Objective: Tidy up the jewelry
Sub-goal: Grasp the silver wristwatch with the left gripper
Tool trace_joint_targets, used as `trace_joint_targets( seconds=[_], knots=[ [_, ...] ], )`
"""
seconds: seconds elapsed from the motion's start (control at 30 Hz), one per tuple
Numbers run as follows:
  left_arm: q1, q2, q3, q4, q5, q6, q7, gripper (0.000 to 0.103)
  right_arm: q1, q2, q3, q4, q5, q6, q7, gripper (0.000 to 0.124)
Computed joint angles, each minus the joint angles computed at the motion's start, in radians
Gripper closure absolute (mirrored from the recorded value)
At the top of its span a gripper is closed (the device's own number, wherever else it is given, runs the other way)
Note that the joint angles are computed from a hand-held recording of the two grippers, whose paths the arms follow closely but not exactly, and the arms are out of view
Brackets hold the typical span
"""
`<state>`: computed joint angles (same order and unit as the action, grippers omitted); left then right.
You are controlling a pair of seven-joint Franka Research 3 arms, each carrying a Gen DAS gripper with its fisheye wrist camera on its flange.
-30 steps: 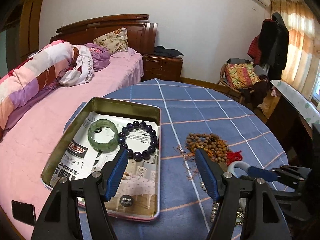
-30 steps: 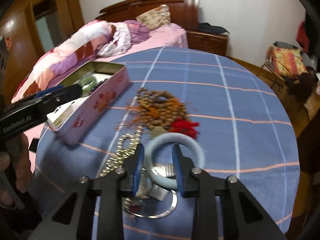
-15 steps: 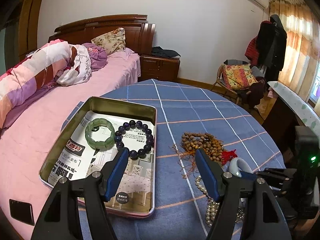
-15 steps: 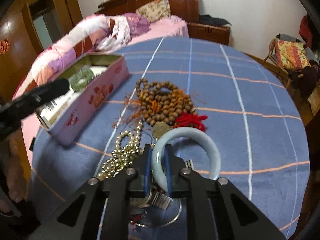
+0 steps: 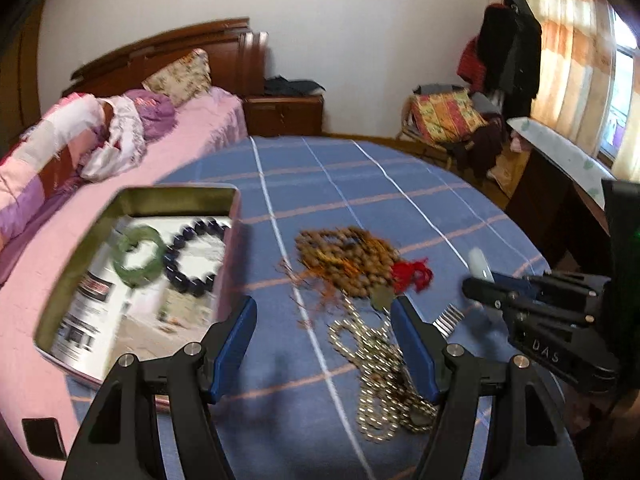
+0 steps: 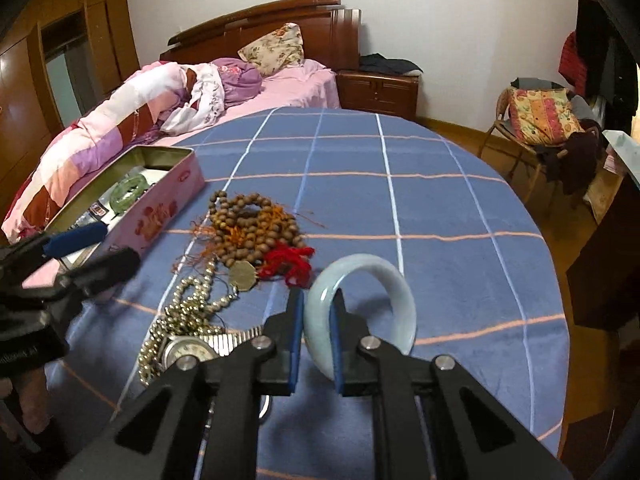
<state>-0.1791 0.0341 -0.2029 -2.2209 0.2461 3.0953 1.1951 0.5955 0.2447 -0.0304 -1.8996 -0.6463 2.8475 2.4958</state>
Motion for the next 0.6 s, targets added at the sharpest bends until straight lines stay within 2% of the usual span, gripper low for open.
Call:
trace_joint_targets(
  seconds=[0.07, 0.2, 0.27, 0.37, 0.47, 0.6],
  knots=[
    [-0.001, 0.004, -0.010, 0.002, -0.025, -0.010, 0.023, 0.034, 0.001, -0.006, -0.003, -0.009, -0.007, 0.009, 0.007, 0.109],
    [-0.006, -0.010, -0.045, -0.013, -0.181, -0.015, 0.164, 0.034, -0.001, -0.016, -0.006, -0.023, -0.018, 0.024, 0.017, 0.109],
    [-0.020, -0.018, -0.036, -0.020, -0.144, -0.015, 0.142, 0.034, -0.001, -0.020, -0.007, -0.031, -0.029, 0.029, 0.024, 0.109],
    [-0.040, -0.024, -0.042, -0.029, -0.204, -0.018, 0.210, 0.034, 0.000, -0.030, -0.008, -0.041, -0.052, 0.022, 0.041, 0.109],
    [-0.053, -0.018, -0.036, -0.024, -0.130, -0.029, 0.168, 0.034, -0.002, -0.047, -0.008, -0.058, -0.084, 0.013, 0.077, 0.109],
    [-0.061, -0.005, -0.048, -0.013, -0.187, -0.054, 0.227, 0.034, -0.022, -0.069, 0.006, -0.086, -0.122, 0.016, 0.124, 0.109]
  ],
)
